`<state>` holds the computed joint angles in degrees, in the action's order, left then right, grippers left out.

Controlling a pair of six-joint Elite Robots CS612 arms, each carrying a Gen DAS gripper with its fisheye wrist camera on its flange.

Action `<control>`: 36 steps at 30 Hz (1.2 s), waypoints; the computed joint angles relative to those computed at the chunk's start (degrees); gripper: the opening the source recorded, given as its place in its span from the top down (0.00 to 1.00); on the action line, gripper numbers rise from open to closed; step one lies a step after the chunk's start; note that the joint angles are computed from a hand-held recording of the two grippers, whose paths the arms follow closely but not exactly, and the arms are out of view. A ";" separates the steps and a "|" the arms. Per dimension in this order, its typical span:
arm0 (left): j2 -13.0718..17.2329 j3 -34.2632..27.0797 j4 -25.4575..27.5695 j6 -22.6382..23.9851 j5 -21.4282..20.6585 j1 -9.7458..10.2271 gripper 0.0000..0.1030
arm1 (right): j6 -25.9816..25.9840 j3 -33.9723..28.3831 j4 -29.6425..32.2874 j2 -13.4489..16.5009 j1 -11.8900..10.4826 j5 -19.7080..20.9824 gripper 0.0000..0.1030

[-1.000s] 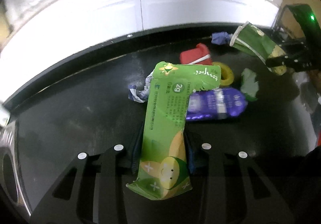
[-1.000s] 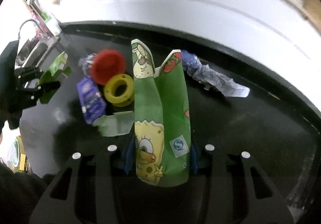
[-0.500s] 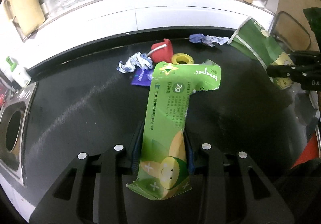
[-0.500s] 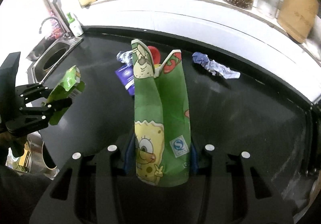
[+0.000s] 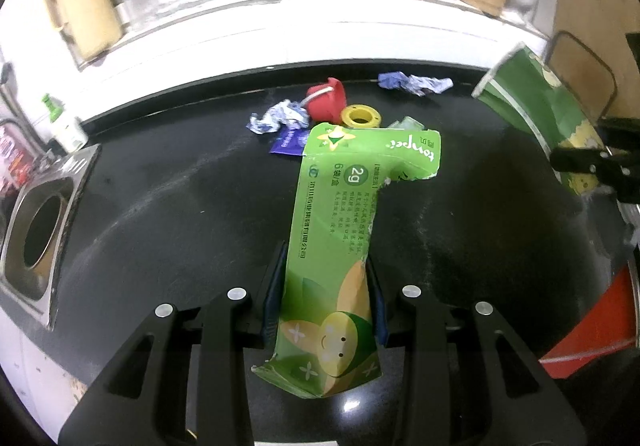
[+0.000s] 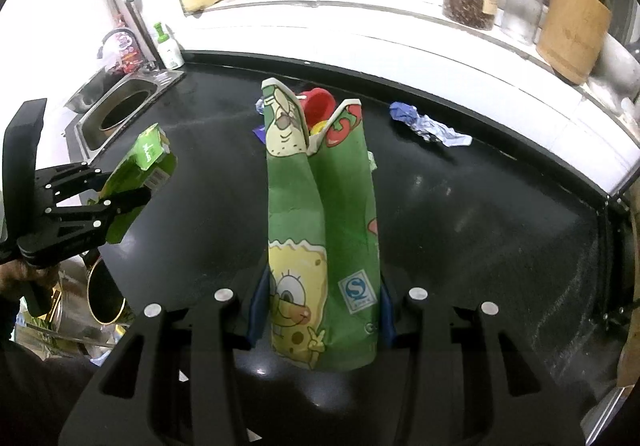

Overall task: Collect trash
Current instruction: 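Carry both green wrappers over the floor bin and open both tools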

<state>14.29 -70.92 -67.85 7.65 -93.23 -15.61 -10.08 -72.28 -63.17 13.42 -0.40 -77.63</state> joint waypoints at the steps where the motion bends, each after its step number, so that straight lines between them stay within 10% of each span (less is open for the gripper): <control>1: 0.02 -0.32 0.03 -0.60 0.38 0.09 0.66 | -0.45 0.02 -0.14 -0.10 0.18 0.22 0.58; 12: 1.69 -7.95 2.54 -9.69 9.27 3.05 0.66 | -8.17 7.95 -4.11 -3.83 5.46 6.18 0.58; 25: 7.25 -23.07 21.83 -30.11 21.43 10.79 0.66 | -23.94 25.75 -3.93 -9.90 16.95 15.49 0.58; 36: 16.78 -32.06 29.32 -43.84 20.65 18.72 0.65 | -31.13 48.90 -6.51 -16.81 26.26 15.70 0.58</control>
<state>31.07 -102.98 -38.53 -36.18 -72.58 3.11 -41.21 -23.38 -69.67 -3.39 25.86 -61.93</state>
